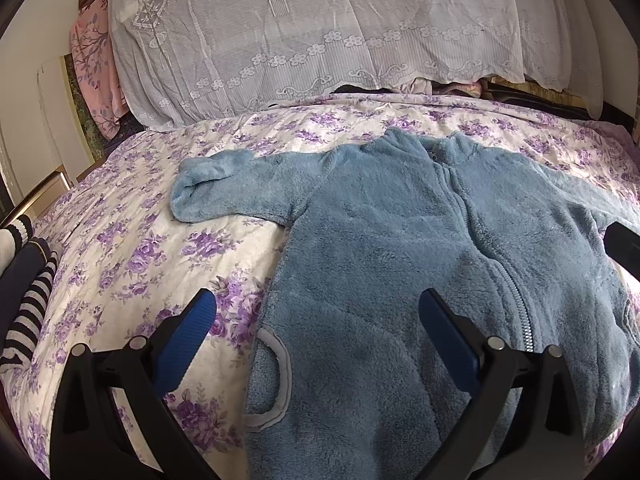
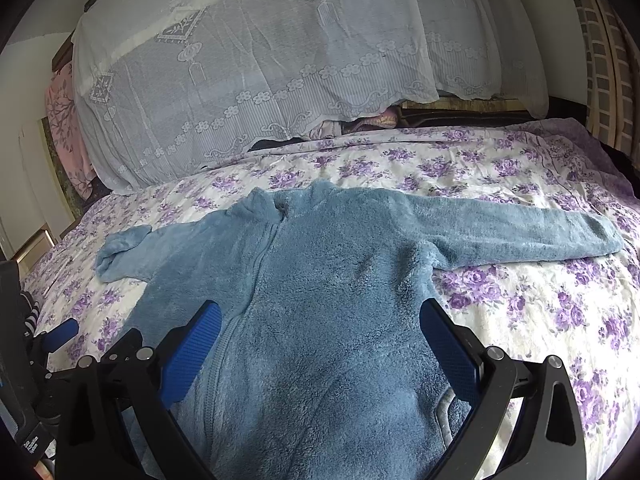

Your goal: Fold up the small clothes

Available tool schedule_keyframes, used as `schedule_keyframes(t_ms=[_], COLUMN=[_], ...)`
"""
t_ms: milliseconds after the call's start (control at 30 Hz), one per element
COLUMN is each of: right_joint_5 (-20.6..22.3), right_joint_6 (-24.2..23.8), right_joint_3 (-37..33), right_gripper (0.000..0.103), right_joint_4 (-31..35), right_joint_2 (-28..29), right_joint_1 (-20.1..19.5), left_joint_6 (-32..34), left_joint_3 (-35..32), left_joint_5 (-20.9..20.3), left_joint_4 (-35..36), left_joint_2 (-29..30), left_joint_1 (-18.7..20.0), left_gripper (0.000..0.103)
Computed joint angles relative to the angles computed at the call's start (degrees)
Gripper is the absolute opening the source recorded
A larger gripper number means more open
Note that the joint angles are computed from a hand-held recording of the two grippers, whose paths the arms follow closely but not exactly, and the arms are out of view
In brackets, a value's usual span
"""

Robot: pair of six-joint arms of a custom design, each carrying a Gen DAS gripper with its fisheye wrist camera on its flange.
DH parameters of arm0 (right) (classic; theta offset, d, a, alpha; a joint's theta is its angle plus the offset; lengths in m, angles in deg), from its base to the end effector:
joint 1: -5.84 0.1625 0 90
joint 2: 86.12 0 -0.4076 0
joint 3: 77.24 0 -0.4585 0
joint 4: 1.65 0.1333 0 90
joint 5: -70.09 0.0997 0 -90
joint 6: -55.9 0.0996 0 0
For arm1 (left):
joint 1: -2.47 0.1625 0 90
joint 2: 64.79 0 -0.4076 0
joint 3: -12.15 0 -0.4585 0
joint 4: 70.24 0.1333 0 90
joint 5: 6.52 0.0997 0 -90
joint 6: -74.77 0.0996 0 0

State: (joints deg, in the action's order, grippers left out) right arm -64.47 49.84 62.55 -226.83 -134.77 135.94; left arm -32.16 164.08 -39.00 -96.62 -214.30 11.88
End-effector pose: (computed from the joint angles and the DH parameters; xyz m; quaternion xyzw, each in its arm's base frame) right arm 0.2940 -0.2507 0.0284 0.2055 -0.8449 0.4346 0.2345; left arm -0.0616 -0.2305 0.2371 0.0878 0.7755 -0.4339 0.4502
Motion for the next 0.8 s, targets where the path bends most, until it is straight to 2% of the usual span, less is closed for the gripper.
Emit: schedule_keyframes(t_ms=[800], right_joint_5=[0.22], right_joint_6=[0.51], right_joint_3=[0.03], right_gripper=[0.100], right_joint_4=[-0.11], right_joint_2=[0.26], right_joint_1=[0.06], left_joint_6=[-0.07], left_joint_3=[-0.04], left_joint_5=[-0.06], left_joint_4=[0.04], left_joint_2=[0.08], left_joint_1=[-0.01], left_gripper=[0.099])
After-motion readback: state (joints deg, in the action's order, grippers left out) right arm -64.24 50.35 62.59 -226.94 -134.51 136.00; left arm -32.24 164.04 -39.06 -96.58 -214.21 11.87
